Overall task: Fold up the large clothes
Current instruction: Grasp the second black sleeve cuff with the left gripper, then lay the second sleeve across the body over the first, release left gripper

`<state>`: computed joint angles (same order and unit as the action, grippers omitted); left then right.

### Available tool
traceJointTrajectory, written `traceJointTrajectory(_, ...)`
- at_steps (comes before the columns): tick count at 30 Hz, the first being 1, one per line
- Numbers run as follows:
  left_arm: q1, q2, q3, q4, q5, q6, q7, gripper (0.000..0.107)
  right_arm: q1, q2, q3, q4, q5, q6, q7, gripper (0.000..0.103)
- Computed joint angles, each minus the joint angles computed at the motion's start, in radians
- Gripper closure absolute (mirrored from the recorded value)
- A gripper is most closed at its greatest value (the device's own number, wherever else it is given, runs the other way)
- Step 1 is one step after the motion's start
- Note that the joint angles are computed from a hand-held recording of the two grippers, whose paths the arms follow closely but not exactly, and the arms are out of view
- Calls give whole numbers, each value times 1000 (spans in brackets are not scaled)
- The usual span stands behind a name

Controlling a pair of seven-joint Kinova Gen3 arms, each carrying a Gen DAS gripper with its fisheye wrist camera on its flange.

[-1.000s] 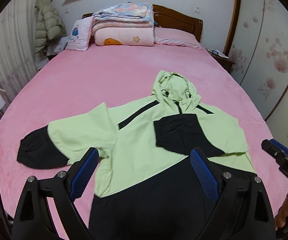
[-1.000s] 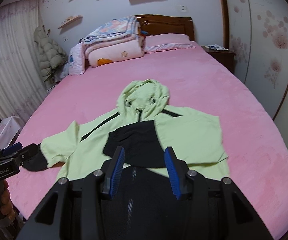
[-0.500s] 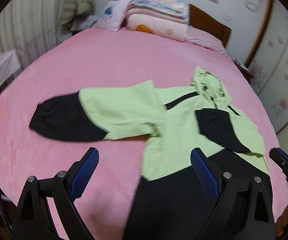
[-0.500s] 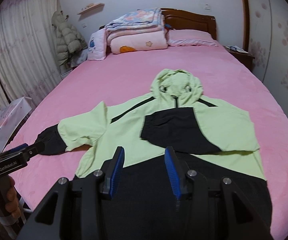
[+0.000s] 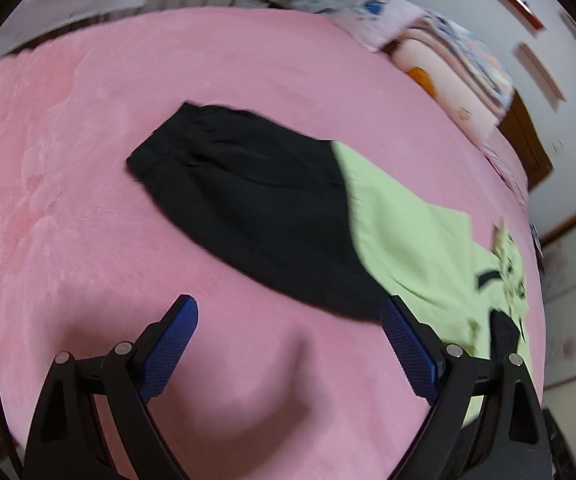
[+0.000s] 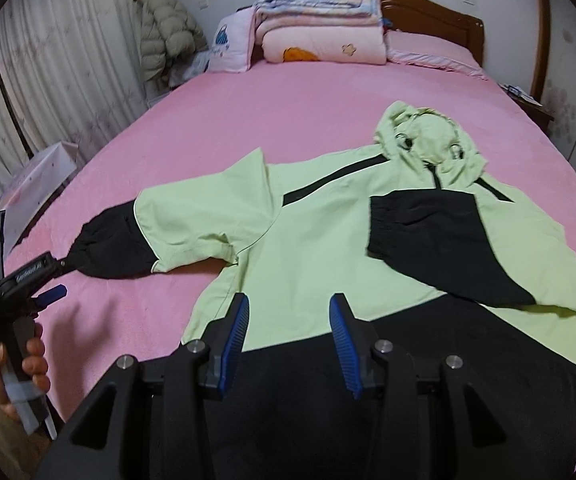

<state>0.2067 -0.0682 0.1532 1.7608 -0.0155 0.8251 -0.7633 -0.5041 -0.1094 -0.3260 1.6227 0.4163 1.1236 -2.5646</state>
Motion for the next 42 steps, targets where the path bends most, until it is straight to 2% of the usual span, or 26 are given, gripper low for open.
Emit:
traceJointTrajectory(6,-41,77,-49,41,71,-81,-74,15,-26,87,26,-18,-17,-33,37,61)
traceJointTrajectory(13,-23,169,-71,2,-3,-132,-74,16,-76,154,65,-36,-5,-65,62,61)
traceJointTrajectory(14,-25,174,-64,-4,-21,-136,-59,25,-80,160,71,-36,-9,-69,66,61)
traceJointTrajectory(15,-23,186,-56,-18,-56,-133,-38,47,-83,165,76,-35,-14,-73,70,61)
traceJointTrajectory(16,-40,199,-32,-38,-80,-115,-33,60,-85,168,82,-35,-18,-74,74,61)
traceJointTrajectory(17,-75,202,2,-42,-88,-112,-34,86,-86,170,87,-32,-24,-76,78,61)
traceJointTrajectory(18,-92,201,23,-42,-91,-126,-19,100,-86,169,91,-27,-29,-79,81,61)
traceJointTrajectory(20,-70,189,22,-41,-148,-150,53,101,-84,166,97,-16,-37,-82,84,61)
traceJointTrajectory(24,108,157,-52,-119,-310,-101,113,102,-71,135,102,23,-43,-91,77,61)
traceJointTrajectory(26,201,160,-55,-207,-392,-46,115,102,-58,111,101,46,-47,-95,68,61)
traceJointTrajectory(30,367,214,-27,-392,-539,42,101,102,-11,47,102,93,-57,-93,49,61)
traceJointTrajectory(32,408,270,32,-485,-612,52,68,102,19,14,98,114,-59,-88,43,61)
traceJointTrajectory(34,442,329,89,-577,-629,88,15,102,57,-35,98,143,-60,-81,32,61)
traceJointTrajectory(37,528,435,111,-716,-627,156,-72,102,121,-103,98,184,-70,-70,26,61)
traceJointTrajectory(39,587,513,121,-809,-590,209,-139,102,164,-144,107,213,-82,-64,31,61)
traceJointTrajectory(42,636,644,159,-948,-580,279,-209,102,223,-195,136,256,-115,-62,58,61)
